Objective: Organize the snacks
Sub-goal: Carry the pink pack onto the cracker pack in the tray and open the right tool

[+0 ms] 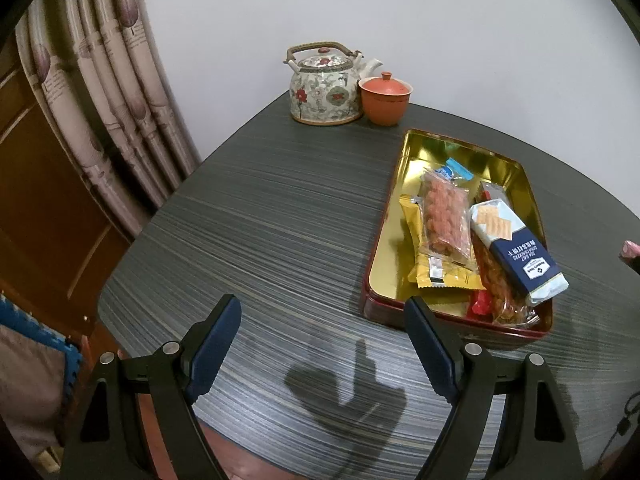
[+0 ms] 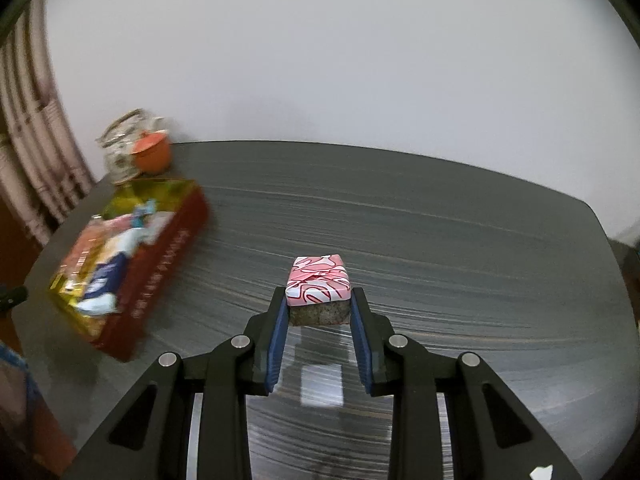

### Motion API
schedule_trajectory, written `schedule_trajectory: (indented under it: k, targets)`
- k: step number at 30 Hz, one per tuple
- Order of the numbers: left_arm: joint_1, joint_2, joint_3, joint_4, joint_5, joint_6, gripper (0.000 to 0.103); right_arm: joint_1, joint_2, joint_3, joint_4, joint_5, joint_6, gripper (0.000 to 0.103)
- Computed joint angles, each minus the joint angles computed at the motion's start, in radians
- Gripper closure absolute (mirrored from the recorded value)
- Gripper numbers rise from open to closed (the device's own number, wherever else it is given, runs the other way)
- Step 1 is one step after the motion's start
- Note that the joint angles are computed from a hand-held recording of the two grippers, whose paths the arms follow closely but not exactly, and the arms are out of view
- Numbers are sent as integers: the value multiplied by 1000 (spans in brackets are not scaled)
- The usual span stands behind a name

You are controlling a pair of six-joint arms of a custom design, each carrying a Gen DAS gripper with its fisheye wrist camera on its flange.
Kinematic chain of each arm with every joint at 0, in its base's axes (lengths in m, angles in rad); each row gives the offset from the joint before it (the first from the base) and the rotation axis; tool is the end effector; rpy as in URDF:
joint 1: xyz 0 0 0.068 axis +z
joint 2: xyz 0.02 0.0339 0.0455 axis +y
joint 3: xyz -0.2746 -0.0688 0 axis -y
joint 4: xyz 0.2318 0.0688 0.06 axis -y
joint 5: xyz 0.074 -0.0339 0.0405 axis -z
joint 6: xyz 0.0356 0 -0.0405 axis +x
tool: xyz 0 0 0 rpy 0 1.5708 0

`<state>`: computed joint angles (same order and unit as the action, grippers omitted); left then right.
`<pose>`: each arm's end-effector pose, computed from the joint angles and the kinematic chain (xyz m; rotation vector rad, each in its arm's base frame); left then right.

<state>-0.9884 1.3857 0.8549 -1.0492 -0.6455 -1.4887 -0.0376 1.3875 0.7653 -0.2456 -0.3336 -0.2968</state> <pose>0.1272 -0.1542 0.2154 -0.6199 2.4419 0.2858 0.2631 0.0018 0.2150 -0.4544 2.3468 0.2505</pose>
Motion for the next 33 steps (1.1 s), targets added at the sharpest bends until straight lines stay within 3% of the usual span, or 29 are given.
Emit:
schedule_trajectory:
  k: [9,17,33]
  targets:
    - [-2,-4,-5,-2,2,-10,20,315,-39,21,-25,97,164,76]
    - [-7,12,5,-21,-9,-31,20,531,11,60,-6,171,231,76]
    - [13,-15,-17,-60,-8,-104,20,722,219,173,42,272,283,76]
